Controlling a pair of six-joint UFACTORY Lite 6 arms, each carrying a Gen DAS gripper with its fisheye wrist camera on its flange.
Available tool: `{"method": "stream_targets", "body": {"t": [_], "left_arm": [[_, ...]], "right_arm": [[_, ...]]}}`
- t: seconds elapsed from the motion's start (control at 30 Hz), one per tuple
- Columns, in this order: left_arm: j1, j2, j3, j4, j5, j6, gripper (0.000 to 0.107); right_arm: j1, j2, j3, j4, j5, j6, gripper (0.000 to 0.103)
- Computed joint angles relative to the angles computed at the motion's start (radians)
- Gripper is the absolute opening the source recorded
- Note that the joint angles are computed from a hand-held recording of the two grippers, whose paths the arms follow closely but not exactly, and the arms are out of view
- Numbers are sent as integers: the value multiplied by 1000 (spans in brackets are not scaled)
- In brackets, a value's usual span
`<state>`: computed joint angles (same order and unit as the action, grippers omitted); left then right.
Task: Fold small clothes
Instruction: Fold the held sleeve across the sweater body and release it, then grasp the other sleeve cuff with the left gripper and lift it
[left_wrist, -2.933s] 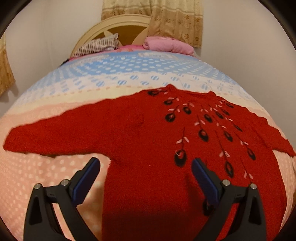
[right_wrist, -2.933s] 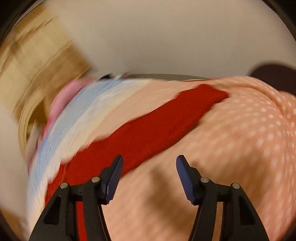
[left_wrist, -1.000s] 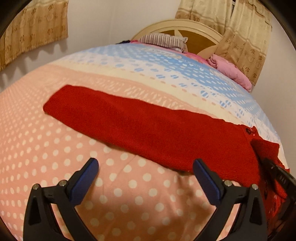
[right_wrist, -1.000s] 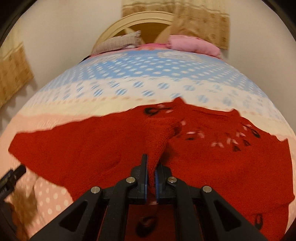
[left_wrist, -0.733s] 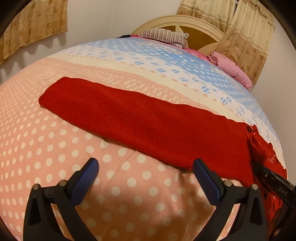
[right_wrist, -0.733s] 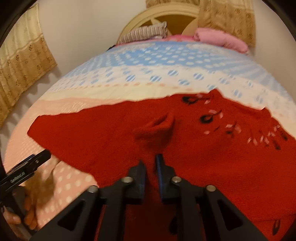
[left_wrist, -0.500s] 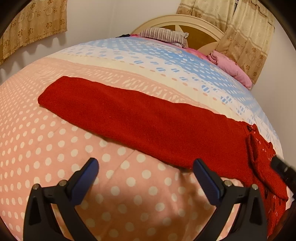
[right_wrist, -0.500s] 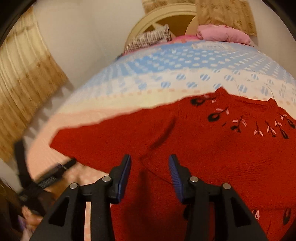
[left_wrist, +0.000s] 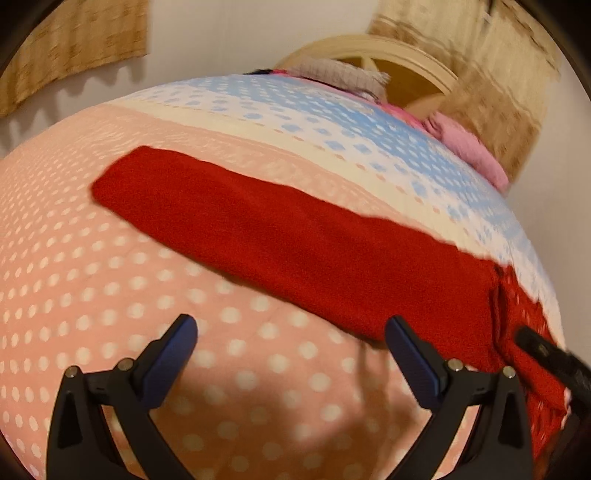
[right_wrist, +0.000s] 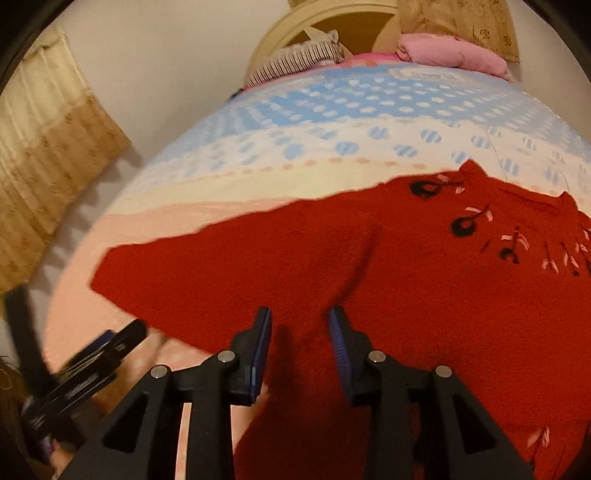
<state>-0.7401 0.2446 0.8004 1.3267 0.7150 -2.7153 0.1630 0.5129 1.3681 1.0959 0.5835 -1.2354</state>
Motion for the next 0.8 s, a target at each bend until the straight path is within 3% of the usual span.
{"method": "stream_targets", "body": {"t": [0.13,0.2,0.3,0.4,0.47,0.63,0.7,0.8], "left_arm": [[33,-148,-134,-70,108,-44,103],[111,-228,-202,-99,110,-31,103],[263,-308,-278,-49,43,-60,102],[447,-307,-328,200,-139,-240,86],[498,-255,-303,286,-163,-303,84],[490,-158,-225,300,-130,-291,47],[483,-118,-195,289,-117,-257,24],[482,-126,-195,309,-117,-245,12]], "right_arm": [[-59,-203,-189,119,-25,-158,35],[-88,-292,-284,177,-18,-237,36],[-132,-409,-414,224,-9,-302,36],[-178,-475,-495,238,20,-308,36],[-199,-502,-533,237,39,-310,36],[-226,-543,-561,192,44,-294,36],[-244,-541,-554,183,54,-281,36],[-275,-531,-550,182,59,-269,36]]}}
